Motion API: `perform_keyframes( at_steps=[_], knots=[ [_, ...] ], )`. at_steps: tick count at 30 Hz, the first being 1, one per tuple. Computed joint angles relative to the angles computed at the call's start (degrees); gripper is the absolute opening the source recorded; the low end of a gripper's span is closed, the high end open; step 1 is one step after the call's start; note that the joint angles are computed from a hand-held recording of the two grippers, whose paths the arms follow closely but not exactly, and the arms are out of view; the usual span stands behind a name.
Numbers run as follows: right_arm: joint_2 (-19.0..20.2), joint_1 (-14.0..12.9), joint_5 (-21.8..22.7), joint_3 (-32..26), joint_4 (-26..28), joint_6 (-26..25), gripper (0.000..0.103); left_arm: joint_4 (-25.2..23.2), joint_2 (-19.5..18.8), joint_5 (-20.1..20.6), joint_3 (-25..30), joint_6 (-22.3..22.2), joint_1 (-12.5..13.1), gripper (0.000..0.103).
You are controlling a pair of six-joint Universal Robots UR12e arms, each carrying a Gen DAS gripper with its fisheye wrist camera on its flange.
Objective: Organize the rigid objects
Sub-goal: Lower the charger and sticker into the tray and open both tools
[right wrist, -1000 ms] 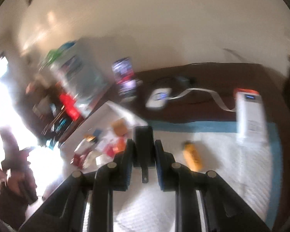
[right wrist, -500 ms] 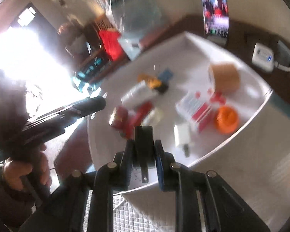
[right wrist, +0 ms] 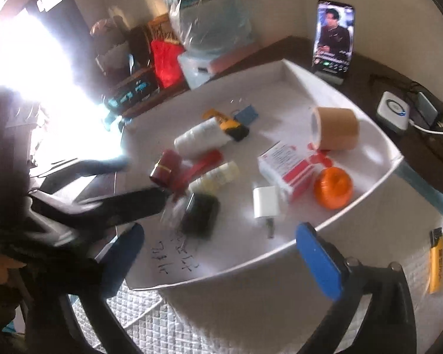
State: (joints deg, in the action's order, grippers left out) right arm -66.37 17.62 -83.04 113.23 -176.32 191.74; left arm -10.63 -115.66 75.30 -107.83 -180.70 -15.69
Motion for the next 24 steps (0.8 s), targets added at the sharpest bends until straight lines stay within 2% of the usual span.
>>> perform_keyframes(
  at_steps=[3,7,16,24],
  knots=[
    [-0.31,0.01,-2.11,0.69,-2.52,2.03,0.103,0.87,-0.06,5.46,0.17,0.06,-0.95,0.103],
    [-1.12,-0.17,-3.38,1.66,-3.86,4.38,0.103,1.25,0.06,7.79,0.12,-1.1,-1.2,0.103],
    [-2.12,-0.12,-5.83,3.19,-6.02,7.17,0.103,2.19,1.0,8.62,-0.31,-0.91,-1.64,0.103],
    [-3.76,-1.12,-7.95,5.91,-9.56,10.88,0.103,2.72,1.72,8.19,-0.42,0.52,-2.26,0.103]
  ],
)
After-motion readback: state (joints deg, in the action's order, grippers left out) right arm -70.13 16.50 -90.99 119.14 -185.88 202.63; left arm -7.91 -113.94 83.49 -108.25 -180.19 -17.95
